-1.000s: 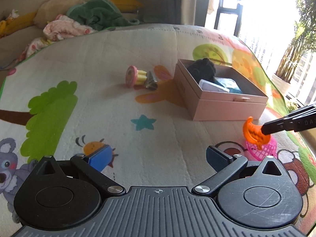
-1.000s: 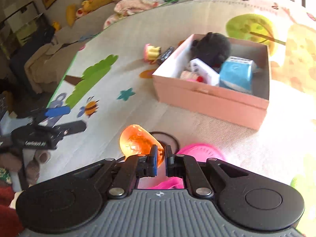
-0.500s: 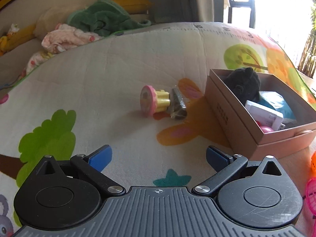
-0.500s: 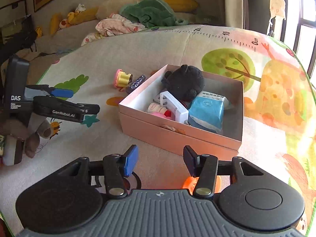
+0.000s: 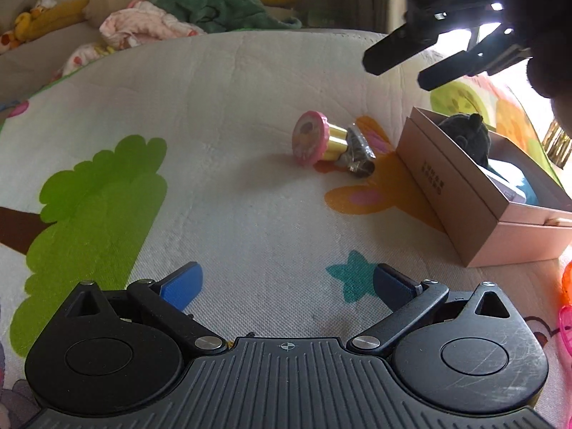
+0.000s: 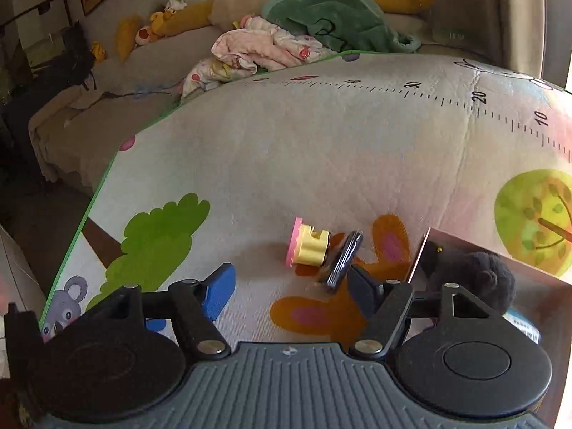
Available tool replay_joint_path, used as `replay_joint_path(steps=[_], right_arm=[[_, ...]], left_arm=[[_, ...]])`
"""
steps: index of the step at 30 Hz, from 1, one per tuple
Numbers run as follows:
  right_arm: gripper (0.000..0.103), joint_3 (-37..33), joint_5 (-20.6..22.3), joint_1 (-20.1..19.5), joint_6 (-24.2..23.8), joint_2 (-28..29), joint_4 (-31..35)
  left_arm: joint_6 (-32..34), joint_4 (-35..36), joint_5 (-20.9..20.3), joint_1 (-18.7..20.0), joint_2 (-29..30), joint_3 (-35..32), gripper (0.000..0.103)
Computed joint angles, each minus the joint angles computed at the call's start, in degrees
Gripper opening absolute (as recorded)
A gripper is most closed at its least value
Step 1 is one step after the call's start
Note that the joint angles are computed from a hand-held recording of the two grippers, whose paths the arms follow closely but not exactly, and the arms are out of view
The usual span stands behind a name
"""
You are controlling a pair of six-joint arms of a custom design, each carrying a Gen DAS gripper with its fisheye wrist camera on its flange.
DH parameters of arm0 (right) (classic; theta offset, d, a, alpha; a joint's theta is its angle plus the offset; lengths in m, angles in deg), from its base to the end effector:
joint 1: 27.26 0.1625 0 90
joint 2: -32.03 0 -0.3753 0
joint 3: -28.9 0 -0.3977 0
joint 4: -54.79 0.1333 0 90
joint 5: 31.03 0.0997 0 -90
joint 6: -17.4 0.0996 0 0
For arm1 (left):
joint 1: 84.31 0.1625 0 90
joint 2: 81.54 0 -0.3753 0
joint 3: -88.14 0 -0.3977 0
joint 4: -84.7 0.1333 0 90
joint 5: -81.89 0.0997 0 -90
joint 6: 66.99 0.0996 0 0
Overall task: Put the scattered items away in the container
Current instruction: 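Grasp the pink-topped yellow cupcake toy with the right gripper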
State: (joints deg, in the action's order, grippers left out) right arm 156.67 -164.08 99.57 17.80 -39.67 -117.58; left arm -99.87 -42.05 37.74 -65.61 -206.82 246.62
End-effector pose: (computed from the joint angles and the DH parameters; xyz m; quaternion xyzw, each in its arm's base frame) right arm 0.3289 -0.3302 0.1678 0.2039 -0.8866 0.3146 0.2710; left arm -0.1426 -0.2644 0.1880 0.2915 0.8733 -0.3247 0.2167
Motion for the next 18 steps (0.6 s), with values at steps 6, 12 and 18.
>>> replay_joint_path(steps=[6, 12, 18], right_arm=[[0.071, -10.4, 0.3, -6.0, -0.2, 11.8, 2.1], [0.048, -14.6, -8.0, -7.1, -3.9, 21.1, -0.2], [0.042, -6.1, 0.0, -3.5, -0.3, 10.0, 2.2]], left_arm=[[0.2, -3.7, -0.5, 0.5, -2.5, 1.8, 0.103], [1.0, -4.9, -0.9, 1.1, -2.1, 1.8, 0.103], [1.7, -6.5, -1.4, 1.8, -1.4, 1.8, 0.103]])
